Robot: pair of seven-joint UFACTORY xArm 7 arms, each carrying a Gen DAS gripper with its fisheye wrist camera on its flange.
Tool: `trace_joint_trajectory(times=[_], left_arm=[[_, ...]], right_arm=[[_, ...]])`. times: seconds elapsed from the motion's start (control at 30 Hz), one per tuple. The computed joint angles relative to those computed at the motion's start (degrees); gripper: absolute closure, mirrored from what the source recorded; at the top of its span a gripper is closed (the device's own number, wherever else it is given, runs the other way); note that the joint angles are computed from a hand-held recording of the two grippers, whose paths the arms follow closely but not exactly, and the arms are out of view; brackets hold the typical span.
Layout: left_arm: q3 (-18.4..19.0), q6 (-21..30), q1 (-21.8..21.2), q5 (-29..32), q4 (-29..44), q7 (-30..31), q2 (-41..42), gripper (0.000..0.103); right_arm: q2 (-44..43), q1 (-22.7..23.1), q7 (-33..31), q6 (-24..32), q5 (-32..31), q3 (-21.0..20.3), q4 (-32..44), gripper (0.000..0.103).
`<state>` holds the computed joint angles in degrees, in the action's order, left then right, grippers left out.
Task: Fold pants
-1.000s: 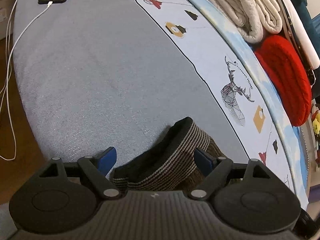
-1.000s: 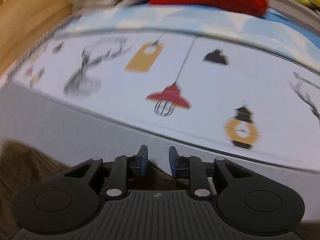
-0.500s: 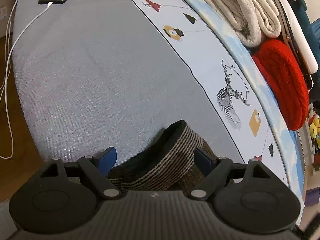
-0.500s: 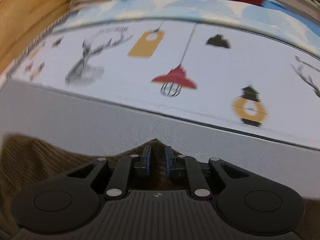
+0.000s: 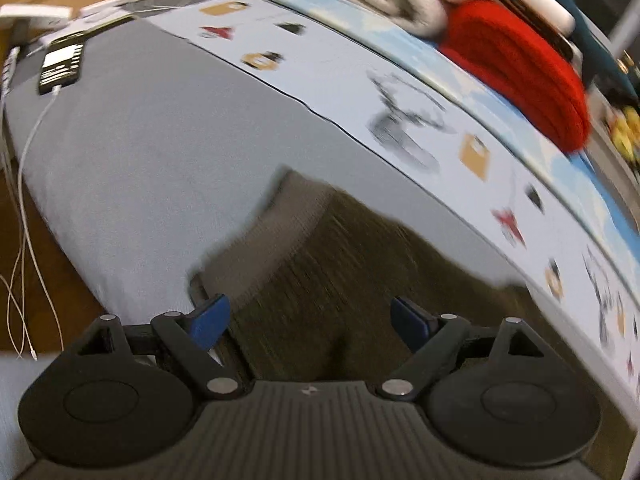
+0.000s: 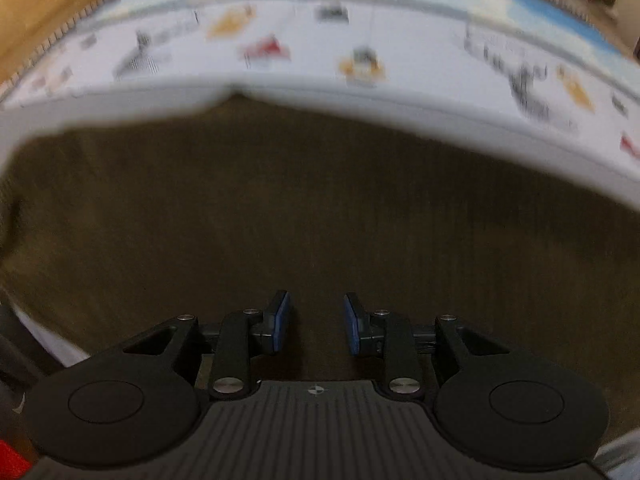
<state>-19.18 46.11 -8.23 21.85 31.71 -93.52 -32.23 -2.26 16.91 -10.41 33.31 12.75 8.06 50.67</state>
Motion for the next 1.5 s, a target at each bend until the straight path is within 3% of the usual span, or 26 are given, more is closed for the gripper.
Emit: trace_joint_trajectory(times=[0.07,0.13,0.2,0.23,0.33,0.4,0.57,0.67,0.8,0.87,1.0,1.1,1.3,1.4,1.5], left_arm=[[-1.78,1.42,-1.77,-0.87,2.43,0.0,1.7,0.012],[-3.35,2.03,-3.23,-0.64,5.04,-0.63,3.51,0.012],[-4.86,1.75,-4.2,0.64,7.54,-2.13,5.46,0.01],[-5.5,1.04,-4.67,1.19,8.82,-3.41,6.68,0.005],[-6.51,-4.73,-5.99,3.54,10.86,-7.79,10.38,0.001],[-5.94,-6.12,-7.38,4.45,13.24,-7.09,13.78,0.001],[-3.26,-5.83,-11.68,5.47,21.09,-2.13,23.19,0.001],[-0.83,-5.95,-14.59,2.7,24.81,3.4,27.24,0.001],[0.88,-1.32,-18.26,4.38,31.17,6.71,32.53,0.001],[1.74,0.29,-20.17,4.61,32.9,6.61,33.74,0.001],[3.19,2.57,-23.0,3.76,35.33,4.56,35.56,0.001],[4.0,5.41,-24.56,3.75,38.83,4.32,38.18,0.001],[5.92,9.13,-27.1,2.98,45.23,5.87,43.46,0.001],[6.79,9.45,-27.92,2.21,46.48,5.91,44.67,0.001],[7.31,9.91,-28.56,1.83,47.3,6.03,45.41,0.001]], right_arm=[[-0.95,-0.15,-2.56,-1.78,4.65,-0.63,-0.86,0.071],[-2.55,-0.75,-4.7,0.91,10.12,-1.98,0.29,0.07],[-5.67,-1.61,-7.76,2.29,15.34,-3.76,0.4,0.062],[-7.76,-2.06,-9.54,2.0,17.36,-4.8,-0.06,0.053],[-14.57,-3.22,-14.31,-0.74,21.63,-8.31,-3.07,0.034],[-18.58,-4.65,-15.58,-2.37,22.63,-10.98,-5.48,0.032],[-26.17,-12.0,-8.18,-3.93,20.8,-16.14,-12.71,0.032],[-27.32,-16.03,-2.5,-5.95,20.61,-19.05,-16.31,0.033],[-22.56,-18.51,2.06,-13.16,25.66,-25.15,-16.91,0.039],[-17.44,-17.36,1.44,-14.59,33.12,-30.76,-13.56,0.039],[-3.41,-18.16,-1.08,-7.84,49.44,-37.29,-3.37,0.039],[5.33,-21.42,0.49,1.17,53.82,-37.58,2.43,0.039],[11.79,-26.46,-2.93,5.64,57.38,-32.97,6.49,0.039],[13.55,-28.81,0.03,9.87,53.87,-31.14,8.58,0.039],[14.31,-30.05,0.0,8.13,52.81,-28.68,9.42,0.034]])
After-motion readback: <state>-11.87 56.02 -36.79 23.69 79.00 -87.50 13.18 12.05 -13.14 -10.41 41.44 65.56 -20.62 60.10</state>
